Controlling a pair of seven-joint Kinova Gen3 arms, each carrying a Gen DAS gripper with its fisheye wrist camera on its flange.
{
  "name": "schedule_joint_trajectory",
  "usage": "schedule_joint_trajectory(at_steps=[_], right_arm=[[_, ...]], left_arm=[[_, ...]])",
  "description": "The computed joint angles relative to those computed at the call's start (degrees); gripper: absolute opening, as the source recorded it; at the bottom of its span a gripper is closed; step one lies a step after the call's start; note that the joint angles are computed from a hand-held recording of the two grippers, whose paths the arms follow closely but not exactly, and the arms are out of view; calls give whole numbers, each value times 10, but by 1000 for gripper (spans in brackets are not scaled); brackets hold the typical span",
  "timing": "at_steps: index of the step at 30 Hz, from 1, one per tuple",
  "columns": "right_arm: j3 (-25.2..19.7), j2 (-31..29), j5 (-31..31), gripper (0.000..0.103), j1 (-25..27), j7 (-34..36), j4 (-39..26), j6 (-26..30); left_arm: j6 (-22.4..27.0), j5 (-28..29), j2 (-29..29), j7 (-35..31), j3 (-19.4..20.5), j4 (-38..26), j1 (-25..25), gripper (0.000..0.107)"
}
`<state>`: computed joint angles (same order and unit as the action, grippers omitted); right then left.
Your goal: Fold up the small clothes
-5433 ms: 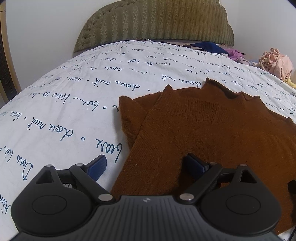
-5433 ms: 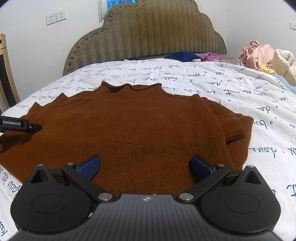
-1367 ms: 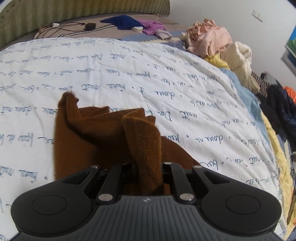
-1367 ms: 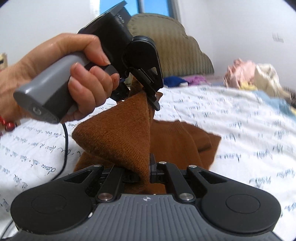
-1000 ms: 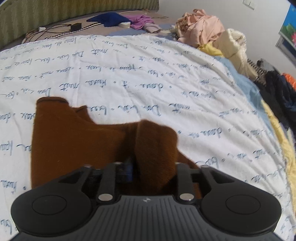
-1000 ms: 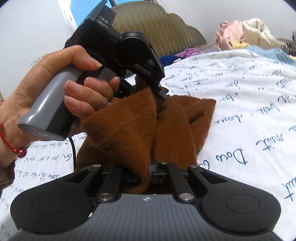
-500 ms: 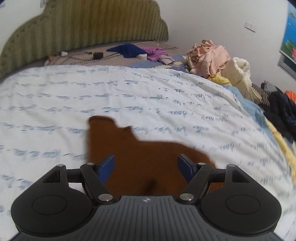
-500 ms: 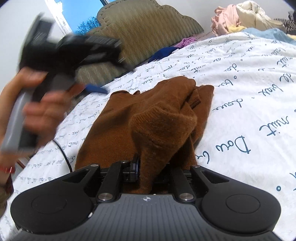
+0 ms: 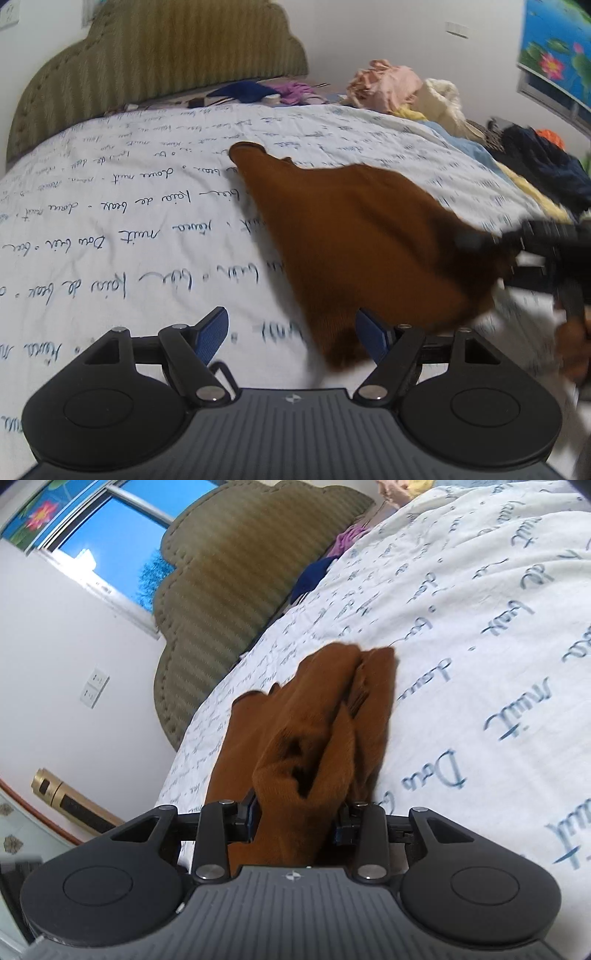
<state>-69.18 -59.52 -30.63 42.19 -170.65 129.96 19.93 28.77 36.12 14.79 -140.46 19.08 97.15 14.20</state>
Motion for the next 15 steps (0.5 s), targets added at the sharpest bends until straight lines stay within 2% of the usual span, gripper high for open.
schedule_joint_trajectory(at_steps=[2,4,6,8,10,12,15], right_arm=[[1,-1,-5,40,-2,-4,4,-6],[0,-1,-8,40,1,-9,3,-4],[-4,0,-9,40,4,-10,1,-3],[-7,1,-9,40,9,-10,-2,-3],[-5,-5,-13,39,5,-16,1,-2],[-7,-9,-23,31,5,-25,7,-9],[-13,-10,-37,20,6,-41,16,-22]], left_arm=[[-25,14,-12,-47,37,29,-33,83],[-42,31,-20,-93,74,50,-63,83],[-55,48,-25,-136,81,63,-65,83],[-75,51,-27,-147,48,68,-23,83],[-88,36,-20,-128,16,62,21,83],[-125,11,-14,-107,-7,67,63,83],[-195,-59,-13,-41,-69,85,143,85]])
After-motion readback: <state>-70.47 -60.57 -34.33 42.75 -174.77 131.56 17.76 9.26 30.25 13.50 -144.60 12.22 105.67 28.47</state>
